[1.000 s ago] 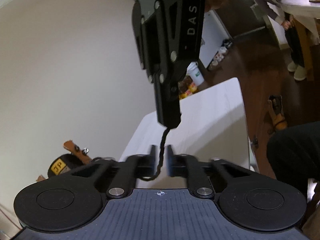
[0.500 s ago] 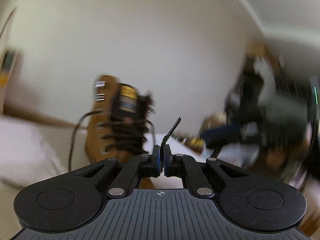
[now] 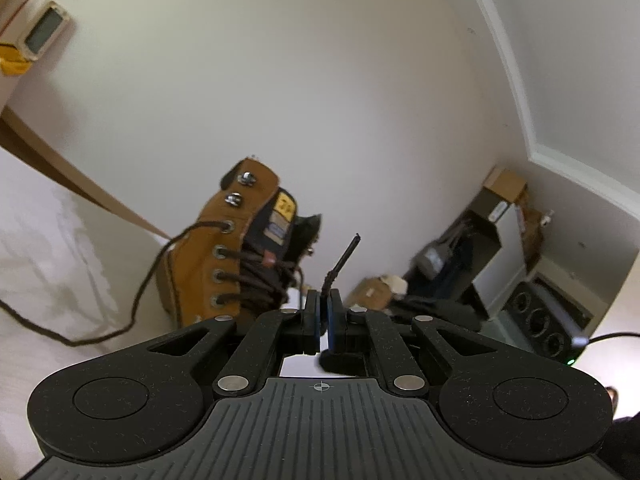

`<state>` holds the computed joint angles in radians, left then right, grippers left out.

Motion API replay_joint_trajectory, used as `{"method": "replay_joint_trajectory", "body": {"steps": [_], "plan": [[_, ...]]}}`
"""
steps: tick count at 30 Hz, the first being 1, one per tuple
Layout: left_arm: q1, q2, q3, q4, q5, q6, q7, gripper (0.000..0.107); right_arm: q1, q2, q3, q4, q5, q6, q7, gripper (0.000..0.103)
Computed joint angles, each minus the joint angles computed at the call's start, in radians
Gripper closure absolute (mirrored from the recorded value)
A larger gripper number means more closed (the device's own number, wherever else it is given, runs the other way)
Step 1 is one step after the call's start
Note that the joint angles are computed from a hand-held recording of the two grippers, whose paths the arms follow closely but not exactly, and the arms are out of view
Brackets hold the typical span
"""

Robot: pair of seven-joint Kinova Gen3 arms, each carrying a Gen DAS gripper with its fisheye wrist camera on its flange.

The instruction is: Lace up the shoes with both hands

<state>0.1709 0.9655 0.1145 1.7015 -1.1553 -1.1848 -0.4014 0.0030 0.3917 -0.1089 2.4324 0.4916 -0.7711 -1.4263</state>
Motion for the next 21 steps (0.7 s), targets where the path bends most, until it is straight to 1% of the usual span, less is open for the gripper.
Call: {"method": "replay_joint_trajectory", "body": {"steps": [3, 4, 5, 6, 9, 12, 17, 21], "plan": [[0.001, -0.005, -0.002, 0.005, -0.010, -0.004, -0.002, 0.104, -0.005, 0.007, -0.001, -0.003, -0.008, -0.002, 0.001, 0.074], [0.002, -0.007, -0.003, 0.006, -0.012, -0.002, -0.001, 0.104, -0.001, 0.007, -0.004, -0.008, 0.000, 0.005, -0.009, 0.077], [0.001, -0.009, -0.004, 0.009, -0.013, -0.002, -0.002, 0.104, 0.002, 0.005, -0.007, -0.010, 0.008, 0.011, -0.018, 0.090], [-0.001, -0.010, -0.004, 0.012, -0.015, -0.004, -0.002, 0.104, 0.005, 0.004, -0.009, -0.013, 0.017, 0.018, -0.027, 0.096], [-0.003, -0.015, -0.005, 0.021, -0.016, -0.004, -0.005, 0.104, 0.003, 0.004, -0.011, -0.013, 0.021, 0.020, -0.035, 0.099], [-0.004, -0.018, -0.004, 0.026, -0.015, 0.004, -0.001, 0.104, -0.007, -0.012, -0.009, -0.007, 0.003, 0.036, -0.041, 0.099], [-0.012, -0.021, 0.005, 0.048, 0.019, 0.021, -0.023, 0.103, -0.020, -0.017, 0.003, 0.000, -0.038, 0.041, -0.030, 0.099], [-0.023, -0.020, 0.011, 0.051, 0.020, 0.024, -0.026, 0.103, -0.001, -0.017, -0.002, -0.001, -0.014, 0.050, -0.053, 0.099]]}}
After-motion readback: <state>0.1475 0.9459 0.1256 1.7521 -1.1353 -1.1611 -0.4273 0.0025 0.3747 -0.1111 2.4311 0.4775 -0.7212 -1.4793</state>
